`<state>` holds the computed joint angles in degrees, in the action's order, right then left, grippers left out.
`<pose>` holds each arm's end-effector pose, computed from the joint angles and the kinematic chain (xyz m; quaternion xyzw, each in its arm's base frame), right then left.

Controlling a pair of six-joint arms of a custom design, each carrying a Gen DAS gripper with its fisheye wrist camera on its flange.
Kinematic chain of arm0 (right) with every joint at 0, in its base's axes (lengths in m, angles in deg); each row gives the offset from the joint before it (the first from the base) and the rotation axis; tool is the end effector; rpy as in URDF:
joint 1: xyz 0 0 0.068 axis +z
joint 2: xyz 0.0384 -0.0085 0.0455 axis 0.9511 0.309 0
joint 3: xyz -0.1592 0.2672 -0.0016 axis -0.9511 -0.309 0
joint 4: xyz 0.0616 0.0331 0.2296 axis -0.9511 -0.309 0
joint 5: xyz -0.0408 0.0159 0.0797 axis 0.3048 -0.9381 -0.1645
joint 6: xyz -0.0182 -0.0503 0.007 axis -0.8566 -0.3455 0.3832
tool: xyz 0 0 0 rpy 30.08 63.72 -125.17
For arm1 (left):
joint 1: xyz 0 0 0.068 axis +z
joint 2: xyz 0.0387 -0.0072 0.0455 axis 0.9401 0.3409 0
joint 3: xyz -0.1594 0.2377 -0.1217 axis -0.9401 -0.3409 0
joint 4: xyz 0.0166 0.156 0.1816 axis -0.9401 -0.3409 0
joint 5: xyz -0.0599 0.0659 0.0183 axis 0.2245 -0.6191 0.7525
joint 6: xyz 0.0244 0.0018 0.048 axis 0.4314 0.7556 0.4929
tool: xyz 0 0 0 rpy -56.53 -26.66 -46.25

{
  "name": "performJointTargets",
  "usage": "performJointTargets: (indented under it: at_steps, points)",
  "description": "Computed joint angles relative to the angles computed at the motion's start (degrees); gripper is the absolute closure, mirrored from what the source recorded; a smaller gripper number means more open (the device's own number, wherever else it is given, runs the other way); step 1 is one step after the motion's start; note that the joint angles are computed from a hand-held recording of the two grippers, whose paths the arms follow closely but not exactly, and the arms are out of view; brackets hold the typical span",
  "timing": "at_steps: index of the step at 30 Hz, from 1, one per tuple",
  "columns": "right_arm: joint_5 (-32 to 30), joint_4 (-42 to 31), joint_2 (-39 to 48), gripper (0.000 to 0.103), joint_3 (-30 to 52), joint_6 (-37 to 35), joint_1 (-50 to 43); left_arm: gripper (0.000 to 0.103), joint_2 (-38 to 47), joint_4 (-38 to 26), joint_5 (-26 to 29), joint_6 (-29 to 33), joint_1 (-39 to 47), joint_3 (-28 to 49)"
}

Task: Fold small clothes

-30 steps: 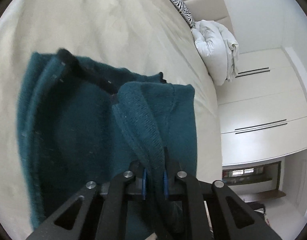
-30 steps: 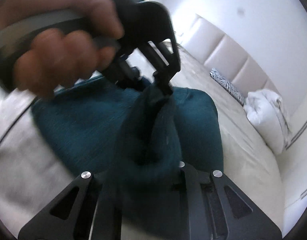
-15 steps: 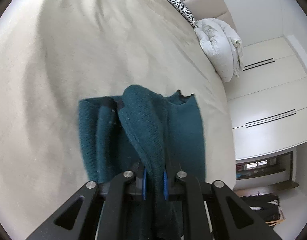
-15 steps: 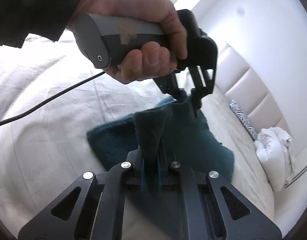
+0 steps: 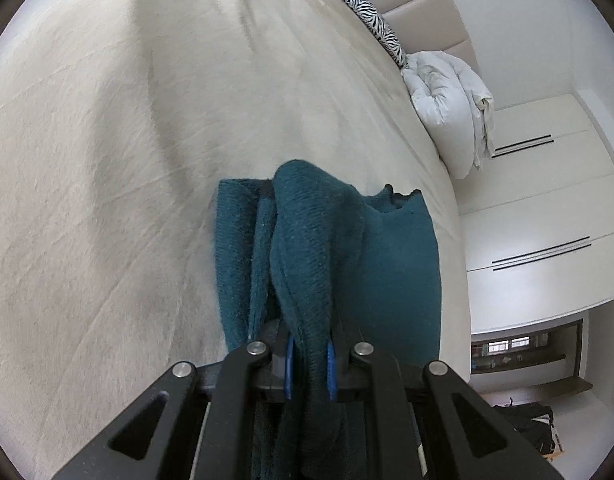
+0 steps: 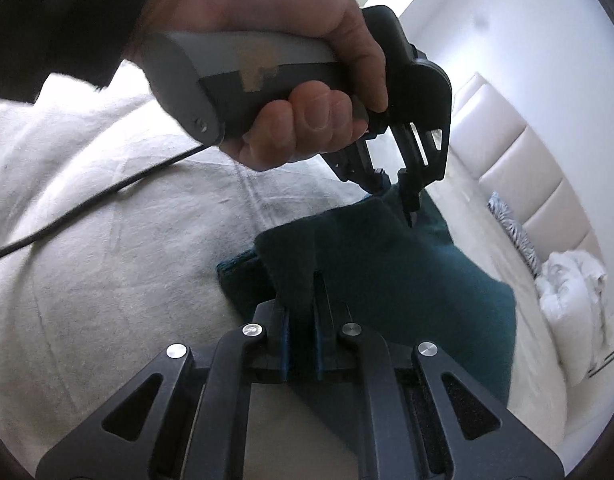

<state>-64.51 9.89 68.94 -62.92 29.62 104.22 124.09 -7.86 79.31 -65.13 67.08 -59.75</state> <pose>0.1455 0.0897 0.1794 -0.5047 0.7589 -0.0353 0.4101 0.2635 -0.0355 0.1397 -0.1585 0.8889 -0.3902 0.1804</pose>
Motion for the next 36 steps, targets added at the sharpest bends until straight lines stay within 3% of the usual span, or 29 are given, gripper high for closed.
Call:
performJointTargets:
  at_steps: [1, 5, 7, 10, 14, 17, 19, 21, 22, 25, 28, 31, 34, 36]
  points:
    - [0.4, -3.9, -1.6, 0.095, 1.5, 1.4, 1.6, 0.090, 0.1, 0.1, -0.1, -0.1, 0.0, 0.0]
    - [-1.9, -5.2, -2.1, 0.091, 2.5, 0.0, -1.6, 0.085, -1.8, -1.9, -2.0, 0.2, -0.5, 0.1]
    - [-2.7, -5.6, -2.3, 0.091, 2.3, 0.2, -1.7, 0.083, -5.8, -6.9, -6.2, 0.8, -1.2, 0.6]
    - [-3.5, -6.8, -3.2, 0.091, 2.1, -0.2, -2.4, 0.072, -17.4, -16.7, -18.9, 1.8, -5.0, 2.6]
    - [-3.5, -6.7, -3.6, 0.091, 1.6, 0.2, -2.0, 0.070, -18.9, -23.1, -24.2, 5.6, -12.7, 8.0]
    - [-4.7, -4.6, -1.0, 0.090, 2.5, -0.8, -3.6, 0.070, -12.6, -22.2, -25.4, 6.1, -17.4, 9.9]
    - [-7.1, -7.6, -3.1, 0.089, 3.3, -1.7, -5.8, 0.071, -7.8, -19.4, -25.8, 5.0, -18.4, 8.7]
    - [-10.0, -14.7, -7.9, 0.088, 4.4, -2.2, -7.9, 0.085, -7.0, -15.5, -26.7, 4.0, -18.5, 6.2]
    - [-13.8, -20.6, -10.8, 0.088, 6.0, -2.8, -9.3, 0.085, -7.2, -14.3, -26.4, 3.7, -18.0, 5.2]
    - [-30.7, -40.7, -12.5, 0.088, 15.1, -8.1, -27.5, 0.087, -8.1, -14.3, -26.3, 4.5, -17.8, 4.2]
    - [-46.2, -59.5, -0.2, 0.088, 29.8, -16.4, -48.4, 0.087, -8.6, -15.0, -30.7, 5.5, -20.5, 4.0]
    - [-53.1, -70.5, 19.1, 0.087, 48.5, -11.4, -56.7, 0.087, -8.7, -13.7, -32.6, 4.6, -21.6, 3.3]
    - [-55.6, -77.0, 35.2, 0.087, 66.7, -2.1, -56.8, 0.087, -8.8, -12.2, -32.6, 4.5, -21.7, 2.3]
    - [-58.4, -85.9, 47.8, 0.087, 81.1, 1.0, -55.5, 0.087, -8.9, -10.6, -32.6, 4.4, -21.5, 1.2]
